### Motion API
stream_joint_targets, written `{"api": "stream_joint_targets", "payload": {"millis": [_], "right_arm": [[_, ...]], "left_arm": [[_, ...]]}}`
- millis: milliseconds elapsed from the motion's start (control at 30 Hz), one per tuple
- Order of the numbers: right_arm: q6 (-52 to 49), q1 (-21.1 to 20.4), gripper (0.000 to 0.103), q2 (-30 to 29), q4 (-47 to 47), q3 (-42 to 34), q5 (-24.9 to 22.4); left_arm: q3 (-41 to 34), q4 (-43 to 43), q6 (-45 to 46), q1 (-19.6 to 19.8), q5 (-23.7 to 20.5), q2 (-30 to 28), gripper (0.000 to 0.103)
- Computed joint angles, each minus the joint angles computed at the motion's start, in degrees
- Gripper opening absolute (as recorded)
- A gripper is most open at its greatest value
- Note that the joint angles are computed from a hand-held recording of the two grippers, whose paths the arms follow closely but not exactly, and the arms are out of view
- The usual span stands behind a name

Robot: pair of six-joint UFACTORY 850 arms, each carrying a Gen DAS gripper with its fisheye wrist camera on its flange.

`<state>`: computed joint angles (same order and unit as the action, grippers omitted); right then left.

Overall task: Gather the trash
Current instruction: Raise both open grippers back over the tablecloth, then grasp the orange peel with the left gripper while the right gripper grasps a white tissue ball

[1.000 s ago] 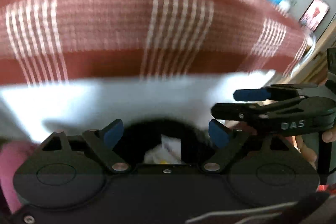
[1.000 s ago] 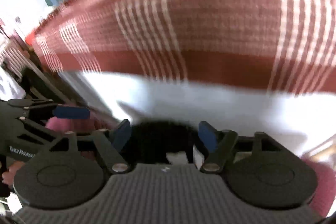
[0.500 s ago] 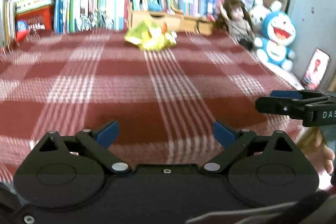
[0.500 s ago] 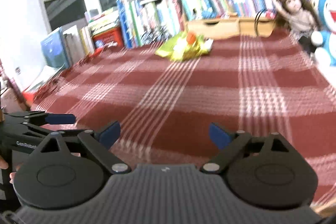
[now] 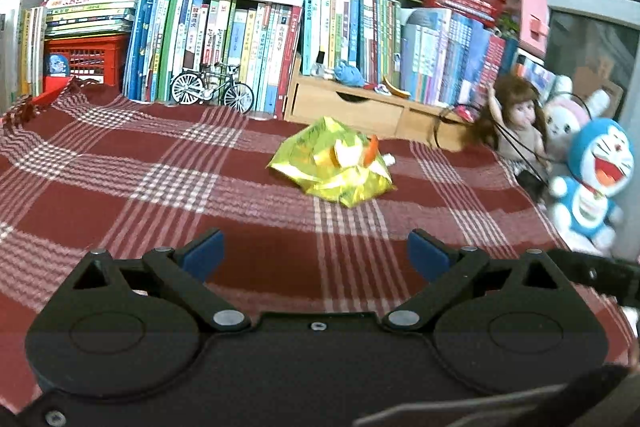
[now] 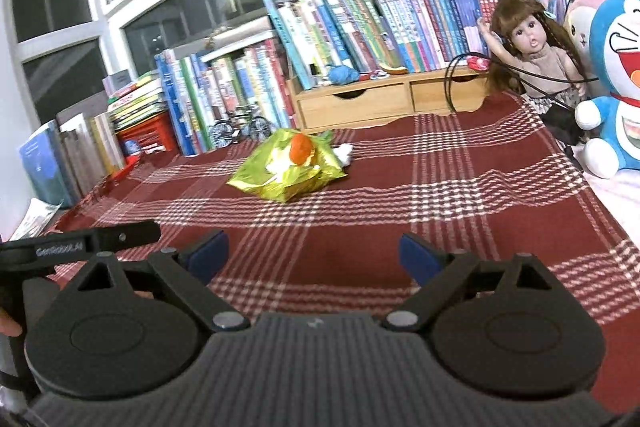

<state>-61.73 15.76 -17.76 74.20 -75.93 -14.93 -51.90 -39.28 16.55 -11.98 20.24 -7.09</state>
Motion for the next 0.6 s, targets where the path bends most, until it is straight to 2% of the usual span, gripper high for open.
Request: {"api": "stream_joint_targets", "payload": {"millis": [100, 267, 533, 600], "right_arm": [[2.9, -0.2, 0.096, -2.0, -2.1, -1.7, 0.6], [2.5, -1.1, 0.096, -3.1, -2.2, -1.6, 1.0], [2.7, -3.7, 0.096, -4.2, -1.7, -0.6, -0.1], [2.5, -4.3, 0.096, -4.7, -1.2, -0.8, -1.0]], "left_arm": [[-5.0, 2.5, -2.8, 0.1, -0.4, -5.8, 0.097], [-14.9, -8.7, 9.4, -1.7, -0.7, -15.7, 0.097], [-28.9, -23.6, 25.9, -4.5, 8.3, -28.3, 0.096], [-32.4, -27.0, 29.5, -4.5, 8.6, -30.8, 0.09]]}}
